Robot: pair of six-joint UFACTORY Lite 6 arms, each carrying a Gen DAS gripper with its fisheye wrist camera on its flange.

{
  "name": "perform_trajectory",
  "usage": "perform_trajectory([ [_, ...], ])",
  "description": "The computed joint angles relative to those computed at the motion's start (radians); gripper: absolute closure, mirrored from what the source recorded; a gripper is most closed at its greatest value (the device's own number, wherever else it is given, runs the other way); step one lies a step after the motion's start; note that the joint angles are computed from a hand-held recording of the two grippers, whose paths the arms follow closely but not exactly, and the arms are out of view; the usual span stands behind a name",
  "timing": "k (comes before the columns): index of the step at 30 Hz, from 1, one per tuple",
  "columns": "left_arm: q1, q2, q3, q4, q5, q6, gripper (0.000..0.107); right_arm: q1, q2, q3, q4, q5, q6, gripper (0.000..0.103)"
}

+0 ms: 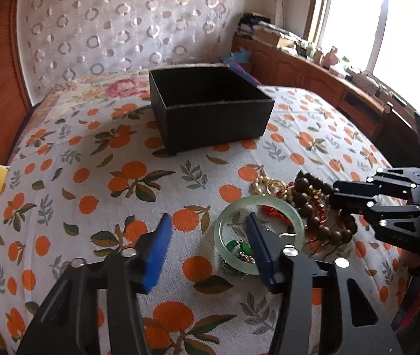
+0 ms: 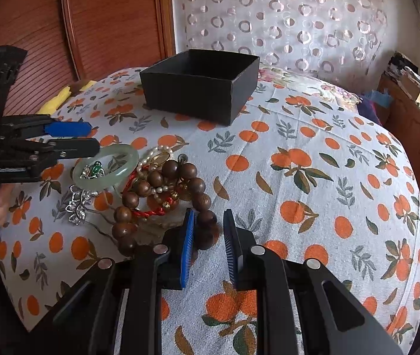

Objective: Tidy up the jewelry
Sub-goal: 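Grasp the jade bangle with the left tool while the right tool grasps the wooden bead bracelet, then lower the jade bangle and bead bracelet into the black box and open both tools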

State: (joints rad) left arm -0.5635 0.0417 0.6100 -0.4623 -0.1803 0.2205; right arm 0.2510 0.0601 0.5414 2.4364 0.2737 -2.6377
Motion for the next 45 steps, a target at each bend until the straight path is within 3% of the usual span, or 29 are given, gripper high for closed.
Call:
perform_trajectory([
  [5,0.005,0.093,0.072,0.046,0.025,-0.005,0.063,-0.021,0.015,0.010,-0.098,0.022,0.098,0.081],
  [7,-0.001,0.114,0.092,-0.020,0.021,0.068,0.063,-0.022,0.015,0.009,-0.092,0.022,0.091,0.081],
  [13,-0.006,0.162,0.160,-0.138,0.046,0.209,0.070,0.011,0.011,0.002,0.075,0.004,-0.068,0.081],
  [17,-0.023,0.178,0.181,-0.270,0.043,0.353,0.085,0.009,0.014,0.002,0.066,0.009,-0.055,0.081],
  [21,-0.023,0.159,0.161,-0.211,0.038,0.292,0.099,0.013,0.015,0.001,0.081,0.010,-0.067,0.081],
  [28,-0.026,0.050,0.073,-0.192,-0.023,0.218,0.100,0.013,0.015,0.002,0.074,0.009,-0.059,0.081],
  [35,-0.066,-0.101,-0.013,-0.401,-0.101,0.366,0.100,0.008,0.018,0.003,0.053,0.012,-0.040,0.081],
  [39,-0.070,-0.163,-0.046,-0.423,-0.120,0.370,0.100,-0.005,0.021,0.008,-0.016,0.019,0.025,0.081],
  [40,-0.069,-0.181,-0.054,-0.422,-0.120,0.365,0.100,-0.007,0.022,0.009,-0.038,0.022,0.042,0.088],
  [41,-0.073,-0.189,-0.058,-0.424,-0.125,0.363,0.101,-0.010,0.019,0.007,-0.056,0.026,0.052,0.088],
  [45,-0.096,-0.228,-0.068,-0.513,-0.148,0.442,0.100,0.013,-0.023,-0.014,0.092,0.018,-0.090,0.088],
])
